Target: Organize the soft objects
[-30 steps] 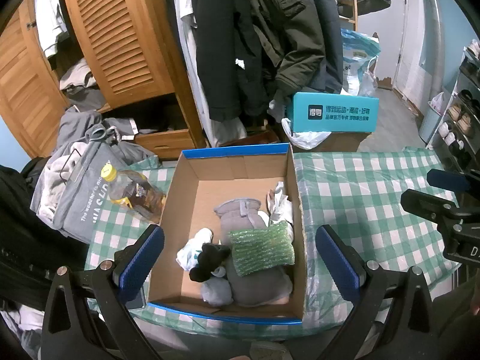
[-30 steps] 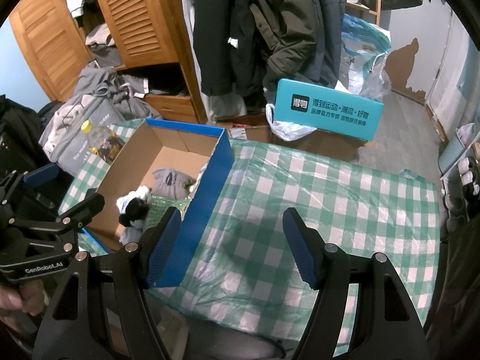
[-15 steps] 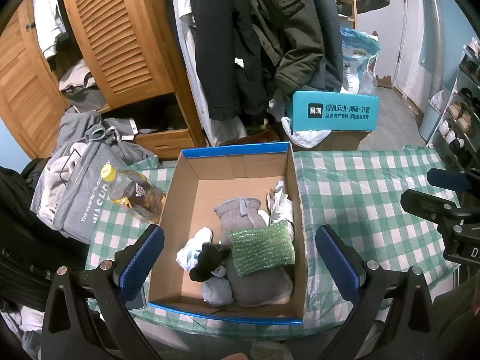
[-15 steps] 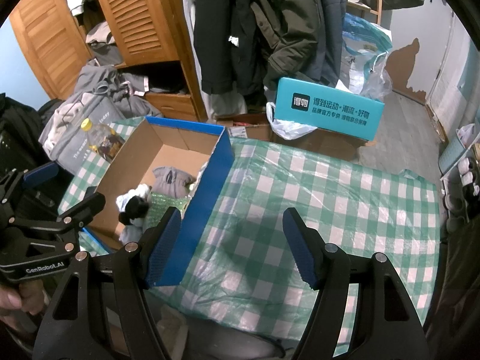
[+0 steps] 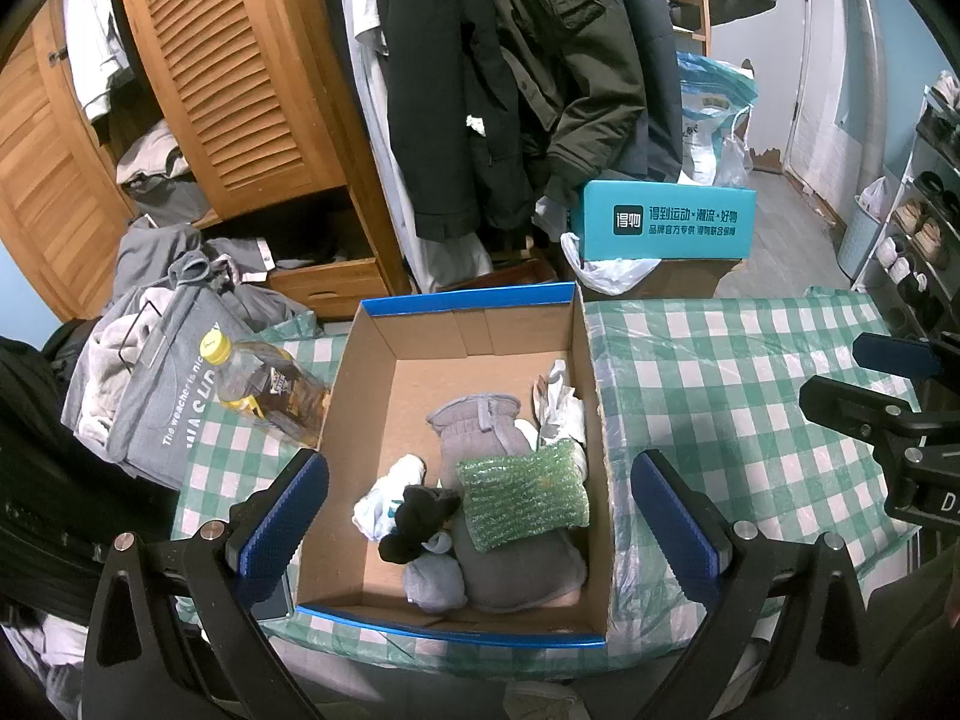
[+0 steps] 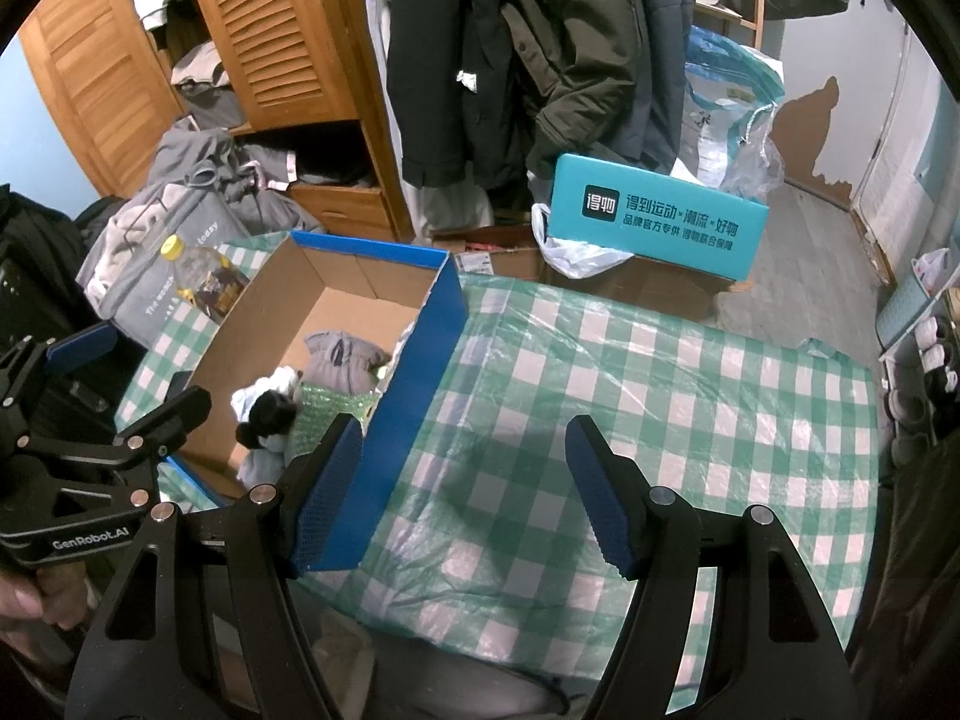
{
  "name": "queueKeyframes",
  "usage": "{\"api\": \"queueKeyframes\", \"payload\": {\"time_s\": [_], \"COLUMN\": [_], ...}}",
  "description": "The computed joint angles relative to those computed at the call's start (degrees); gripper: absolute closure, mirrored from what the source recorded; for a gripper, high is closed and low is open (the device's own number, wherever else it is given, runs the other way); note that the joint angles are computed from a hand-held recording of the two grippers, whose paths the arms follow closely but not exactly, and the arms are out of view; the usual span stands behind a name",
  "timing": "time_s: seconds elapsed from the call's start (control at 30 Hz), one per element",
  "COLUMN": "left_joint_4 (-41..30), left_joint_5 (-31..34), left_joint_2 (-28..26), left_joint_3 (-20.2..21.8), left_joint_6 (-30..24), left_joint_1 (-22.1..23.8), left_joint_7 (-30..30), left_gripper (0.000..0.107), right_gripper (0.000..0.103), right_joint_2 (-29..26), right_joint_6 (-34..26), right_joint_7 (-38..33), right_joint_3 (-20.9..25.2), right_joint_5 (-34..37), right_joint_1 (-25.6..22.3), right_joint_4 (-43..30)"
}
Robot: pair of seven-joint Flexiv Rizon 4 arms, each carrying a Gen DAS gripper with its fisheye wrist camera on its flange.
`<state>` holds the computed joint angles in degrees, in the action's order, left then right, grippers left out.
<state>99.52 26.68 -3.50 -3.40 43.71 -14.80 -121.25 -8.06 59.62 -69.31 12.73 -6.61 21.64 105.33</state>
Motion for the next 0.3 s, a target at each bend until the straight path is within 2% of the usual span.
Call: {"api": "queueKeyframes", "payload": {"time_s": [0.3], "left_joint_4": [0.2], "left_joint_5": [-0.3], "left_joint_2": [0.1], "left_joint_3": [0.0], "left_joint_6": [0.1], "left_joint_1": [0.1], "left_joint_7": [0.3], "left_gripper": [0.005], "right_gripper": [0.033], "right_joint_2": [0.0], "right_joint_6": [0.0], "right_joint_7": [0.0], "right_joint_3": [0.0], "right_joint_5": [0.0], "right_joint_1": [0.0], "right_joint_4": [0.0]}}
